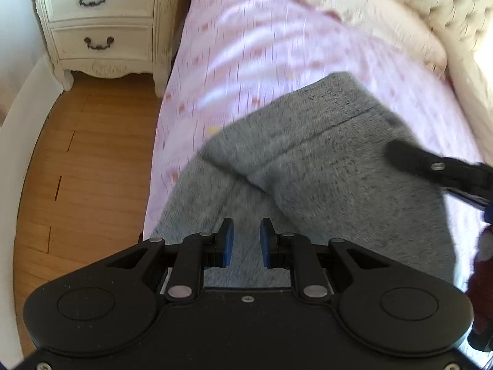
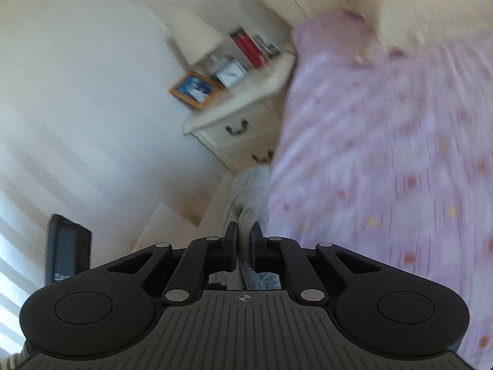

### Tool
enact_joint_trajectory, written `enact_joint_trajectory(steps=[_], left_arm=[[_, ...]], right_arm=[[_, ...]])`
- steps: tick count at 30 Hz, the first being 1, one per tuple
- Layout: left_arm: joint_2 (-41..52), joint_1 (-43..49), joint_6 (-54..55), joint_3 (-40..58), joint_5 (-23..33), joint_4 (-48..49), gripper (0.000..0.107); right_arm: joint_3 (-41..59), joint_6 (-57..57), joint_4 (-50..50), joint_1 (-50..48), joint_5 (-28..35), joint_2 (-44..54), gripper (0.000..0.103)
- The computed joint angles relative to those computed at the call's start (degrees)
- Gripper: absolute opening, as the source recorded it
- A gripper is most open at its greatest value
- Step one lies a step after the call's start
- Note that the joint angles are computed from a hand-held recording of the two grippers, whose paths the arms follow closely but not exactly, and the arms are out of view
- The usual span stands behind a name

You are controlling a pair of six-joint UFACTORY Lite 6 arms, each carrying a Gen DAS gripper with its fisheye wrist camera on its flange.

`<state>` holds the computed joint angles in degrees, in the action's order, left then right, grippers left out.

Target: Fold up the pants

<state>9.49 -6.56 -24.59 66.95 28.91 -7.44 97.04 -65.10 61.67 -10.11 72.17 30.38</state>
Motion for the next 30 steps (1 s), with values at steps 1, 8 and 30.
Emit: enact_joint_trajectory(steps=[1,8,30], left_arm=[[-0.3,0.4,1.2,0.3,0.0,-1.5,0.025],[2.8,0.4,1.9,3.0,0.5,-2.6,0.025],[0.2,1.3,5.1,-2.8,-1.4,-5.1,0.024]], right_arm=[[0.4,-0.5,0.6,-0.1,0.1,-1.3,0.004],[6.8,2.9,2.2,0.5,1.2,-1.6,0.008],[1.1,-0.3,-2.7,2.9,-1.7,2.4,0.008]])
